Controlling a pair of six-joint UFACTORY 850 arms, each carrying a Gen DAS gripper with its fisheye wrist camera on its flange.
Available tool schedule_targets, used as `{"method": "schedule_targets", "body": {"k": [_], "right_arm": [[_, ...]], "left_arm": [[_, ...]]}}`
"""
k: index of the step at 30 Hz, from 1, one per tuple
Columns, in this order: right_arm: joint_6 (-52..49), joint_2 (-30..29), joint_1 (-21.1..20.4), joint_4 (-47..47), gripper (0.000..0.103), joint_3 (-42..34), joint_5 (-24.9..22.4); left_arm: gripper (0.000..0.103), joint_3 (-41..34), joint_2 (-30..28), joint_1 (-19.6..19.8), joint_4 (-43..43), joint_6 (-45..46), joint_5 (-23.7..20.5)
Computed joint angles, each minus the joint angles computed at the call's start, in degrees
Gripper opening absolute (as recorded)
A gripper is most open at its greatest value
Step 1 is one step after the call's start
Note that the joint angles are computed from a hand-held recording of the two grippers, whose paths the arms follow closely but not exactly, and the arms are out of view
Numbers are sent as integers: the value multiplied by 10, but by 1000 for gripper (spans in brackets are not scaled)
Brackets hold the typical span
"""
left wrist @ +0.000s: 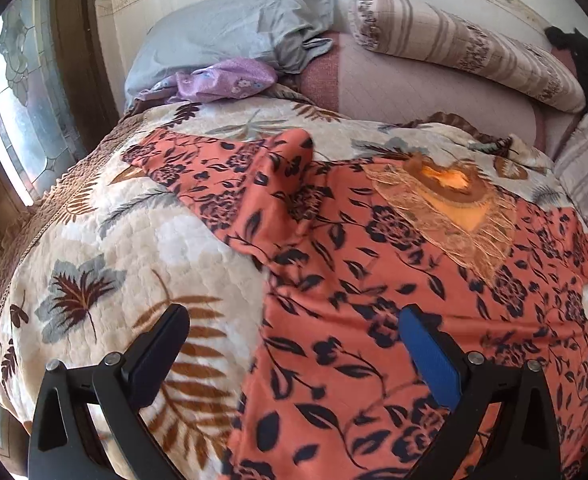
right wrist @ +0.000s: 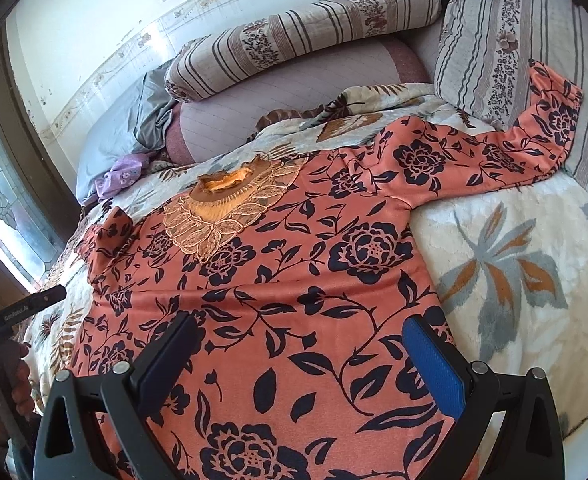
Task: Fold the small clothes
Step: 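Move the right gripper to the sleeve cuff and close on it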
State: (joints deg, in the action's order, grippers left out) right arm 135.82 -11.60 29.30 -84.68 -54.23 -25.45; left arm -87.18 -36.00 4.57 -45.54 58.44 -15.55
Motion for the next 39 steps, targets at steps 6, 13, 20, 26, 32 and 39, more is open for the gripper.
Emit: {"method": "schedule_targets", "body": {"k": [6, 13, 20, 26, 32, 39], "right_arm": [[-5, -1, -6, 32, 103, 7, -5], [-21, -12, -9, 58, 103, -2, -12], [77, 6, -32, 38, 103, 20, 19], [70, 54, -68, 44, 103, 29, 0], [97, 107, -168, 24, 103, 58, 29], [-63, 116, -273, 187, 79, 83, 27]], "left_arm": [[103, -113, -77, 43, -87, -29, -93], [103, -96, -91, 69, -236, 123, -190], [103, -98, -91, 83, -313, 170, -232], [103, -119, -106, 96, -329, 134, -260], [103, -108, -100, 90, -343, 158, -247], [103, -141, -125, 85, -289, 88, -250]]}}
